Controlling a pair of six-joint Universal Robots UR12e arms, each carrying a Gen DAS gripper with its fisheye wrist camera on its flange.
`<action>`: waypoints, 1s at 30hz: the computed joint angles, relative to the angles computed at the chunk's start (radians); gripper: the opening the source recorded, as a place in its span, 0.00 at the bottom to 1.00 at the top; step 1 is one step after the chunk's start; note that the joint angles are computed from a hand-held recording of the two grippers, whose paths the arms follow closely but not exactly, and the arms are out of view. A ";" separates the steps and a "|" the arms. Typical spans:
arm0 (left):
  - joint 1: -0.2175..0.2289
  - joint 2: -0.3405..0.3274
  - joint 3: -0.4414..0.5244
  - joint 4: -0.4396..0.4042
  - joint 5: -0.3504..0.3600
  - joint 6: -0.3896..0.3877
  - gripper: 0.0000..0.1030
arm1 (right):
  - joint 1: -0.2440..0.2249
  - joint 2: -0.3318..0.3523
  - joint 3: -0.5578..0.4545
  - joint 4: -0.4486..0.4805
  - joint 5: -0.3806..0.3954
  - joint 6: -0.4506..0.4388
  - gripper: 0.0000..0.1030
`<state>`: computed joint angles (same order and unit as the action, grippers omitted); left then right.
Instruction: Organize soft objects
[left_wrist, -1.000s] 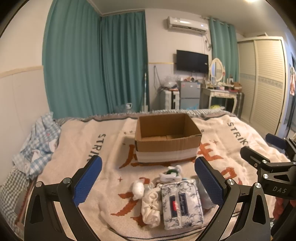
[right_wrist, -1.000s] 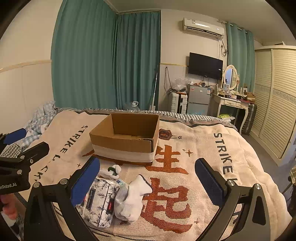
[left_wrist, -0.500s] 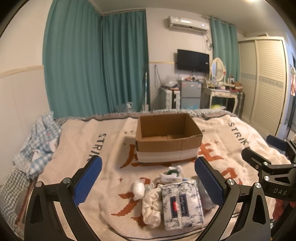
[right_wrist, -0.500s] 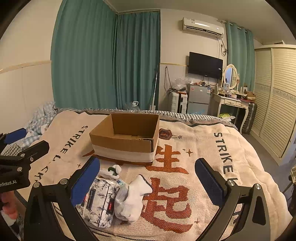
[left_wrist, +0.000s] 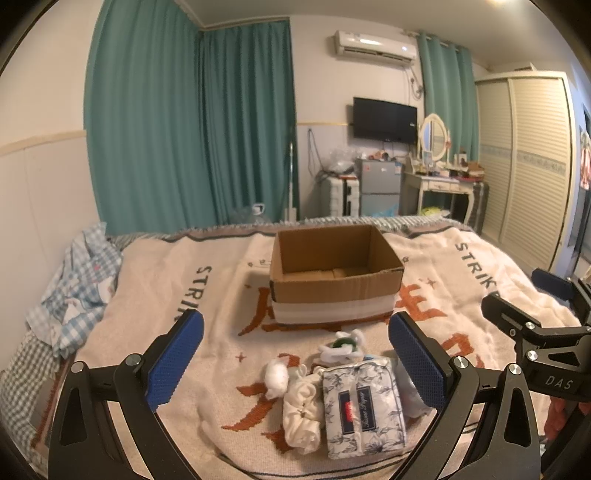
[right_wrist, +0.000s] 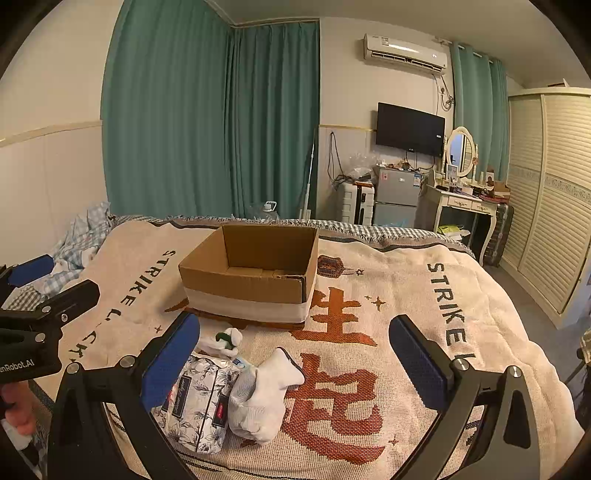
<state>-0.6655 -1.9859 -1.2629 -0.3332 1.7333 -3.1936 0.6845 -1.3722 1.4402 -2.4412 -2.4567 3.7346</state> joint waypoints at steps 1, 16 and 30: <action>-0.001 -0.001 0.001 -0.001 0.001 0.001 1.00 | 0.000 0.000 -0.001 0.001 0.000 0.000 1.00; 0.002 0.006 -0.005 0.012 -0.006 0.000 1.00 | 0.002 -0.008 0.005 -0.025 0.014 -0.006 1.00; -0.007 -0.024 0.033 -0.095 -0.004 -0.039 1.00 | -0.016 -0.015 0.010 0.062 0.056 0.044 1.00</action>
<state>-0.6722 -2.0102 -1.2296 -0.4286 1.7291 -3.2324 0.6681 -1.3870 1.4504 -2.3794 -2.4012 3.7789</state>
